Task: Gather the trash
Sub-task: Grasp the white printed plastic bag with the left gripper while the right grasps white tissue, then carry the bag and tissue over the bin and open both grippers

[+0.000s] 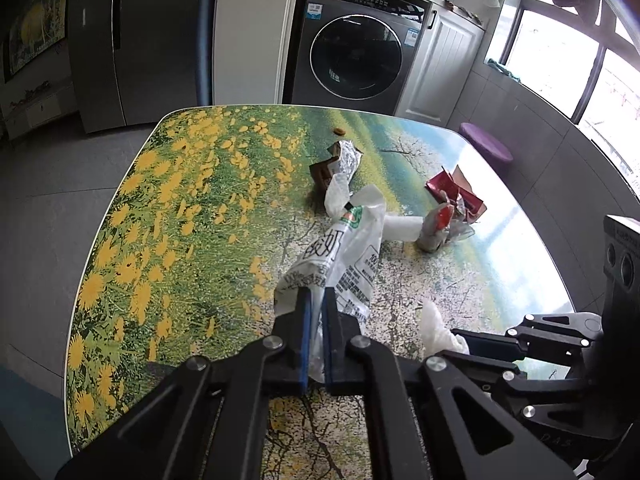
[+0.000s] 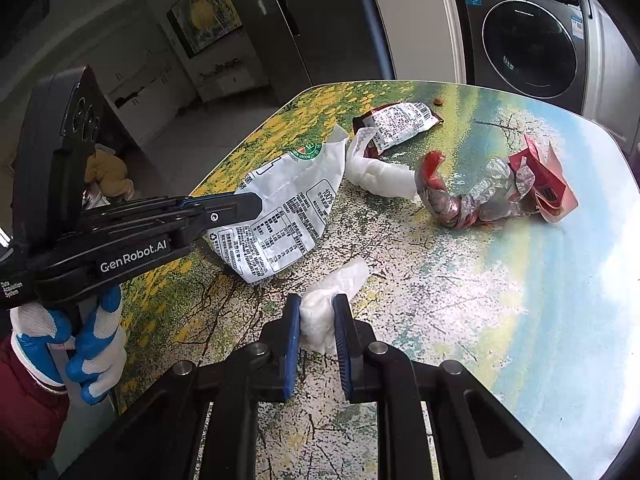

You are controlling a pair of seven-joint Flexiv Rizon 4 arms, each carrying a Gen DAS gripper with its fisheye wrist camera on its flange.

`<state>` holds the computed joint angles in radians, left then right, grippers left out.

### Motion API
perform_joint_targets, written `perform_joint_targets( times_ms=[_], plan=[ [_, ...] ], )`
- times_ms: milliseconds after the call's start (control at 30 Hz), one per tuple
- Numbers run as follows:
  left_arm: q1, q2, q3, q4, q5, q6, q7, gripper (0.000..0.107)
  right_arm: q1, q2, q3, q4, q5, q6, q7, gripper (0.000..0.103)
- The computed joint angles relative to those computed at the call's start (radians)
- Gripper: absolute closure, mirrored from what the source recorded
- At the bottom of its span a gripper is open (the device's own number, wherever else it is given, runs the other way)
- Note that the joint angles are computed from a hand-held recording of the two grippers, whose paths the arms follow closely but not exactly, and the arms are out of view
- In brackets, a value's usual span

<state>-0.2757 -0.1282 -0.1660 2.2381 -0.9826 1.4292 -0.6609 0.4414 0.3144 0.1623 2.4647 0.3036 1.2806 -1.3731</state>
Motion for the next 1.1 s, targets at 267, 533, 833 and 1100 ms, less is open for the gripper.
perform_joint_targets(
  times_ms=[267,533,833,1100],
  plan=[
    [-0.057,0.090,0.014,0.023,-0.051,0.020,0.005,0.103,-0.068,0.178,0.013,0.044,-0.063,-0.032,0.082,0.087],
    [-0.161,0.171,0.027,-0.032,0.019,-0.004,-0.070,0.103,-0.206,0.451,-0.027,0.085,-0.165,-0.162,0.165,0.087],
    [-0.216,0.128,-0.023,-0.206,0.306,-0.073,-0.288,0.103,-0.417,0.632,-0.157,0.073,-0.242,-0.276,0.101,0.087],
    [-0.247,-0.001,-0.071,-0.386,0.572,-0.148,-0.467,0.103,-0.571,0.619,-0.264,0.081,-0.243,-0.272,0.021,0.087]
  ],
)
